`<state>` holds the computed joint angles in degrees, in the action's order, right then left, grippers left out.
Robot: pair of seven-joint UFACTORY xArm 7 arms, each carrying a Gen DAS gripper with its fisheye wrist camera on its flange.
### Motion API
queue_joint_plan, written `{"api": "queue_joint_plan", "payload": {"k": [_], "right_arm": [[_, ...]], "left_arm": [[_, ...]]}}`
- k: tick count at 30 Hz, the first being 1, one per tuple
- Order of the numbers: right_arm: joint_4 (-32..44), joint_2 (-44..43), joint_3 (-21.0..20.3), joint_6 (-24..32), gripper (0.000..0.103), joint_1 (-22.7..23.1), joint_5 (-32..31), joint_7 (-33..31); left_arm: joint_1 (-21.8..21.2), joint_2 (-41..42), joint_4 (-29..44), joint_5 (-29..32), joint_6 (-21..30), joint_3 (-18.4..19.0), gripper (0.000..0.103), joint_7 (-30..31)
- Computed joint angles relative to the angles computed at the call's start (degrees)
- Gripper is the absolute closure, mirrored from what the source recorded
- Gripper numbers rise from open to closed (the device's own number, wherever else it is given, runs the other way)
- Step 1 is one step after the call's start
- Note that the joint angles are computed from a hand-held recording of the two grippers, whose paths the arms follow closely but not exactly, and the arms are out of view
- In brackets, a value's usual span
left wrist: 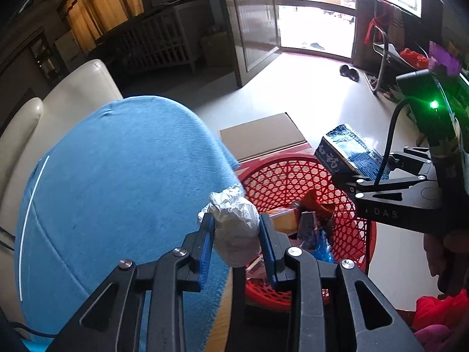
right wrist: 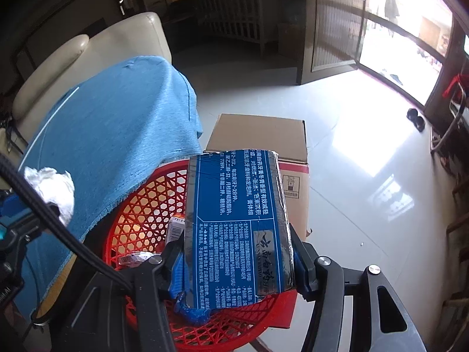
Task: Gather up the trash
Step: 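Lower both tools into the red basket and open them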
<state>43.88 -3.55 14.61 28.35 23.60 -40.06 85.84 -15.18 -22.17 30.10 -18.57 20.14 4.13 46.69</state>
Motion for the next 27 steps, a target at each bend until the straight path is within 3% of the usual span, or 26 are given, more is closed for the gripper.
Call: {"api": "queue_joint_plan", "payload": {"k": [14, 27], "right_arm": [[-8.4, -4.1, -0.1, -10.1, 0.043, -4.7, 6.8, 0.1], [-10.1, -2.4, 0.1, -15.2, 0.041, -5.6, 12.2, -4.5]], "left_arm": [[-0.7, 5.6, 1.9, -2.2, 1.2, -2.4, 0.071, 0.2], [1.6, 9.7, 2.3, 2.5, -0.9, -5.0, 0.067, -5.8]]}}
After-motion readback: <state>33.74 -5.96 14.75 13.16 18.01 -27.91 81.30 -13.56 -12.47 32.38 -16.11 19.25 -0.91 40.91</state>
